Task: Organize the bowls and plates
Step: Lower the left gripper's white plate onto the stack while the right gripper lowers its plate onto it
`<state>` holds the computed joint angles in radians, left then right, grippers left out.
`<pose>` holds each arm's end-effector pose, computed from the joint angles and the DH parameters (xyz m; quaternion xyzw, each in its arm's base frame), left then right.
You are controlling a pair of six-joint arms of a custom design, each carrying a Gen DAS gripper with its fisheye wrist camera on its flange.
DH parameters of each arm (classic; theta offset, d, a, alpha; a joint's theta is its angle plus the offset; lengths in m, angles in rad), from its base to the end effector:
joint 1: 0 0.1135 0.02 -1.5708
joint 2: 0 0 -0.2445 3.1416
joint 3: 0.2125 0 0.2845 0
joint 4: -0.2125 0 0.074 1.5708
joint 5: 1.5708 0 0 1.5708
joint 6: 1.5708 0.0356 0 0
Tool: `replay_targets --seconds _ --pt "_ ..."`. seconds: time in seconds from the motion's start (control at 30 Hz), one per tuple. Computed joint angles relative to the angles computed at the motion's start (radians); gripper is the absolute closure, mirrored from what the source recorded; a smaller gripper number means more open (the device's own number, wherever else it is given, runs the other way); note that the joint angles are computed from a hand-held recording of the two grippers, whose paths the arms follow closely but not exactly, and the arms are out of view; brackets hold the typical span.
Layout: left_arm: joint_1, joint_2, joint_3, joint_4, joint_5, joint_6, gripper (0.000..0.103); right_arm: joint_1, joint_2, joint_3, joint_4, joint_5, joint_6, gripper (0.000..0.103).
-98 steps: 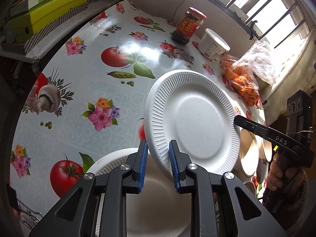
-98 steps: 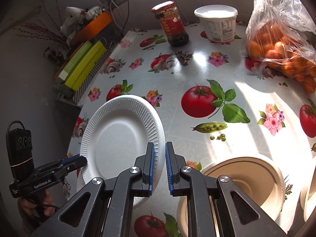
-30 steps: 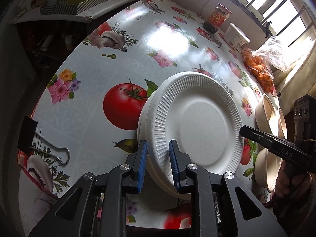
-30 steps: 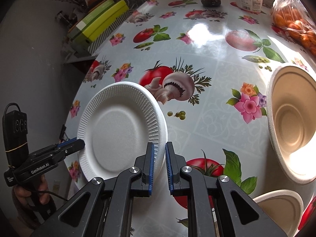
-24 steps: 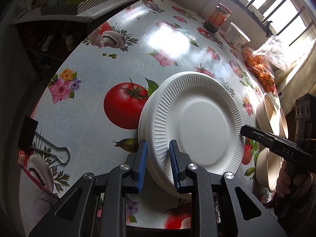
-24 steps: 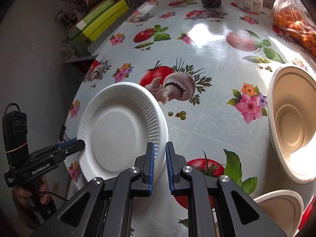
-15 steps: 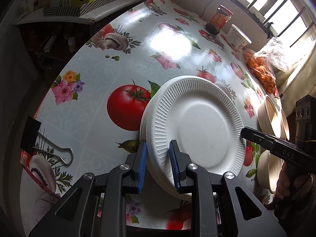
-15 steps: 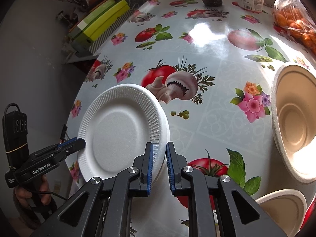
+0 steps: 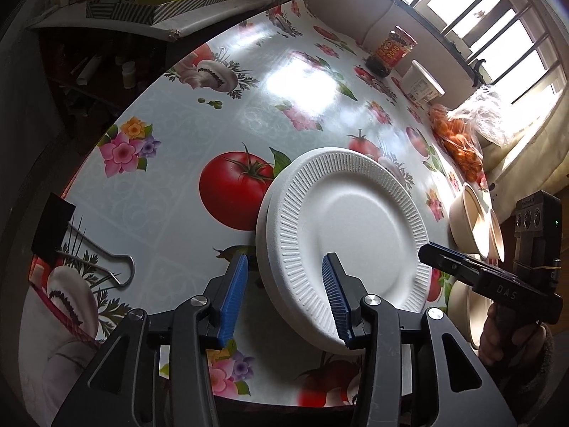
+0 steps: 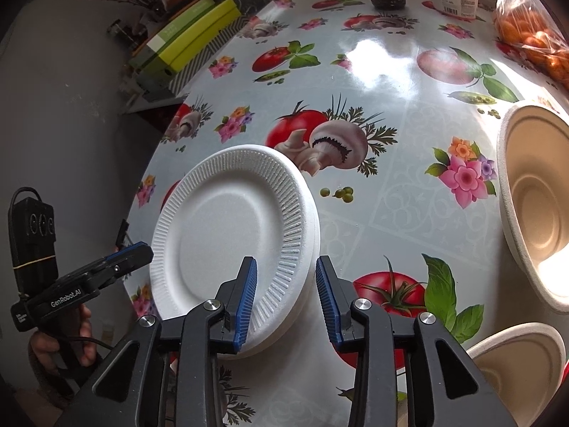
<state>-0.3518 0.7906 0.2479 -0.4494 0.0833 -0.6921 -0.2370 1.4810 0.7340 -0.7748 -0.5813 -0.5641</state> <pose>0.1652 -0.0638 0.1034 -0.1504 0.9458 -0.1767 0.2272 0.2456 -0.0392 0.1085 -0.1629 0.9438 0.2547 0.1333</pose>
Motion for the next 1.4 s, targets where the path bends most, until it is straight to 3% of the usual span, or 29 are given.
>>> replay_targets --seconds 0.33,1.4 --pt "0.035 0.078 -0.035 0.108 0.132 -0.028 0.058 0.015 -0.001 -0.026 0.022 0.023 0.0 0.069" --pt "0.229 0.431 0.17 0.187 0.121 0.154 0.058 0.207 0.129 0.09 0.155 0.057 0.231 0.072"
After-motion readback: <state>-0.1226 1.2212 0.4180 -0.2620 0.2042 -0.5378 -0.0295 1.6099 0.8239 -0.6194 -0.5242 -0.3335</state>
